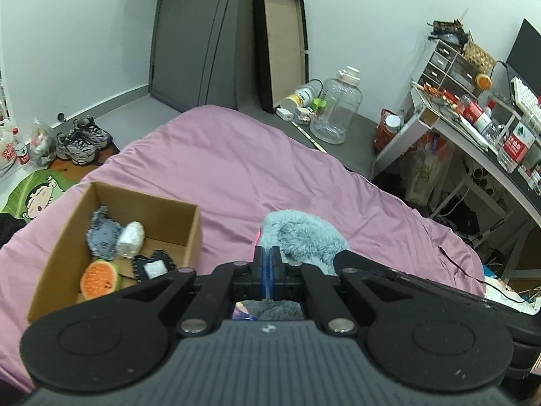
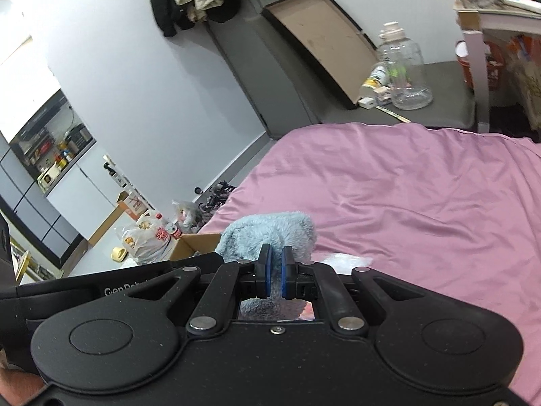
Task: Organize soft objects
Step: 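Carry the grey fluffy plush over the box with the left tool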
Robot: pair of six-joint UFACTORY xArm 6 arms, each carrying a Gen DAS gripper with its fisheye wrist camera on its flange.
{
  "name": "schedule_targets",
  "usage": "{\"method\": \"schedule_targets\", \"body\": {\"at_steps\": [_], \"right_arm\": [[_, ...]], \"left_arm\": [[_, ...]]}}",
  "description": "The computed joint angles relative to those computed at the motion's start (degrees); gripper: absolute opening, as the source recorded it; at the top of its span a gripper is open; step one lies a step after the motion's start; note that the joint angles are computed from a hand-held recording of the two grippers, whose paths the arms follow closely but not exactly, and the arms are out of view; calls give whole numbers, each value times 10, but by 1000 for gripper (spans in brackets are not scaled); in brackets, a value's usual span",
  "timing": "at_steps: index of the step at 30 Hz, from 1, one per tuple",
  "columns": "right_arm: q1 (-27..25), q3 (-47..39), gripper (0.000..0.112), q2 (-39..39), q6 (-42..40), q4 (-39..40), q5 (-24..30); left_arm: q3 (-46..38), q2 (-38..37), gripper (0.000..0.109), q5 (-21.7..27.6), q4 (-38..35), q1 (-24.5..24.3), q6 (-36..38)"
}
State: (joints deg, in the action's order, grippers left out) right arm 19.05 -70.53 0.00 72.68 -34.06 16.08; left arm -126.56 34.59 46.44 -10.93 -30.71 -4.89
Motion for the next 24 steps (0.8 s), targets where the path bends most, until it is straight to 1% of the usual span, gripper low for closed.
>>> {"method": "schedule_targets", "body": {"at_steps": [12, 24], "right_arm": [[55, -113, 5, 68, -46, 12, 61], [86, -211, 5, 146, -90, 40, 113]], "left_arm": [[63, -48, 0, -15, -43, 49, 37], [74, -49, 0, -4, -91, 91, 73]]}}
